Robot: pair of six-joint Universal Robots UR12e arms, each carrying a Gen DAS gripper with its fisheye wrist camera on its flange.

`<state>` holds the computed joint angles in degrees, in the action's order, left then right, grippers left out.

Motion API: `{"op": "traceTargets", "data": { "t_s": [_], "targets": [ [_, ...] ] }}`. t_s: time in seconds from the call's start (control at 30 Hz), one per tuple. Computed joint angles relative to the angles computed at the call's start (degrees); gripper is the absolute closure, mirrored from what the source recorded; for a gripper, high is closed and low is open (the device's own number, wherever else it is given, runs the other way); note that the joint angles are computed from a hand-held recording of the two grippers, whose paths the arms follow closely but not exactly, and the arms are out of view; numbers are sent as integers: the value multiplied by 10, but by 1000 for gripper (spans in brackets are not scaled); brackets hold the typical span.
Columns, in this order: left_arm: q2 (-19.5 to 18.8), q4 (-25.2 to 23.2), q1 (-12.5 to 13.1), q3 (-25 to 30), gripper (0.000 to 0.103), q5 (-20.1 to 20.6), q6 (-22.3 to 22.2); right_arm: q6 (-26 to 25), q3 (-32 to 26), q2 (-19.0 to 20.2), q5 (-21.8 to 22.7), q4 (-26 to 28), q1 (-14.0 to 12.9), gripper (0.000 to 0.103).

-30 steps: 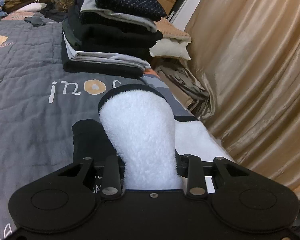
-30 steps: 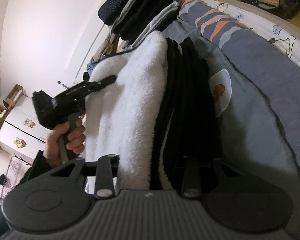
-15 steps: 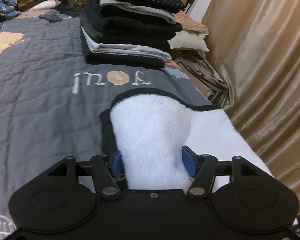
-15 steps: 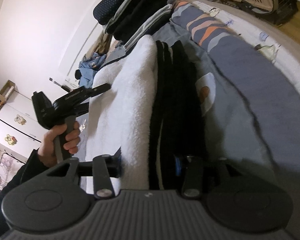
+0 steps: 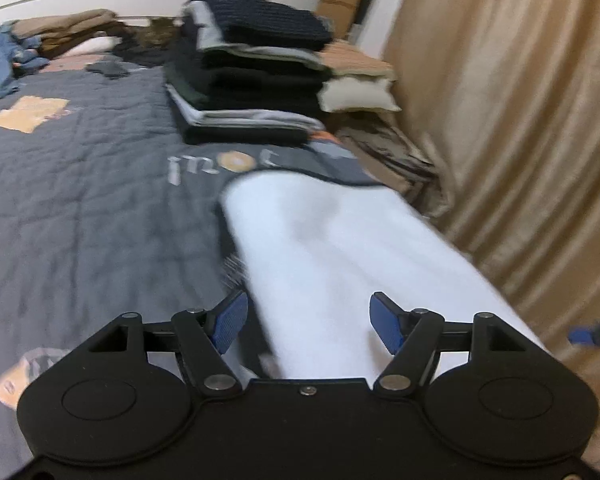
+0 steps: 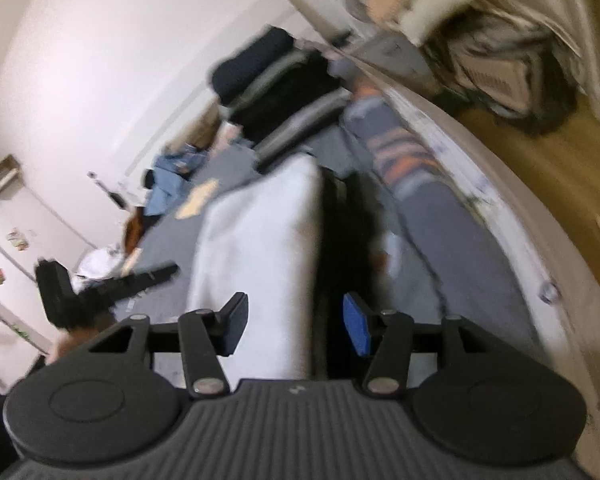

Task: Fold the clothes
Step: 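Lower the blanket onto the quilt and open both tools, then press the placed blanket flat with the left tool while the right tool holds its edge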

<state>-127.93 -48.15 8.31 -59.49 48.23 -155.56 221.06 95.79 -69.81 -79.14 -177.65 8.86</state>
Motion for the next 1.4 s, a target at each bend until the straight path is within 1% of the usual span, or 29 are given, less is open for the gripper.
{"op": "traceTargets", "data": {
  "t_s": [0.03,0.1,0.13,0.2,0.27,0.33,0.43,0.53,0.6,0.8,0.9,0.93,1.03,1.1,1.17,1.2,1.3,1.33,1.4],
  "targets": [
    [9,-2,1,-15,35,-14,2,-6,-2,2,5,-13,2,51],
    [25,-9,4,-45,33,-43,6,-15,-9,10,37,-35,2,51],
    [33,-13,5,-59,32,-57,8,-19,-15,14,55,-34,2,51],
    [45,-28,7,-83,29,-88,9,-25,-23,21,74,-18,3,51],
    [52,-38,8,-98,29,-104,11,-31,-32,29,93,-2,4,51],
    [55,-60,9,-105,29,-114,17,-20,-28,33,98,6,2,51],
    [56,-76,8,-114,29,-111,18,-4,-22,40,106,17,-2,53],
    [52,-79,10,-117,29,-105,15,45,2,47,138,-37,-13,57],
    [54,-87,11,-121,29,-102,22,61,14,46,147,-60,-17,60],
    [62,-112,20,-127,29,-109,38,27,17,35,145,-37,-14,60],
    [63,-104,27,-134,29,-166,19,16,13,31,143,-22,-15,60],
    [62,-105,27,-133,28,-177,15,14,12,30,142,-18,-15,59],
    [57,-124,22,-127,27,-183,17,5,5,24,129,2,-12,58],
    [56,-135,18,-126,27,-159,20,-2,-1,21,116,14,-11,57],
    [56,-134,17,-134,27,-150,20,-11,-12,23,109,14,-12,56],
    [57,-128,18,-140,27,-154,17,-18,-19,25,107,16,-12,56],
    [62,-110,23,-158,27,-165,7,-46,-48,35,112,38,-17,56],
    [64,-104,24,-163,27,-169,5,-53,-60,42,118,38,-20,56],
    [69,-96,26,-170,27,-172,1,-57,-83,58,145,43,-29,56]
  ]
}}
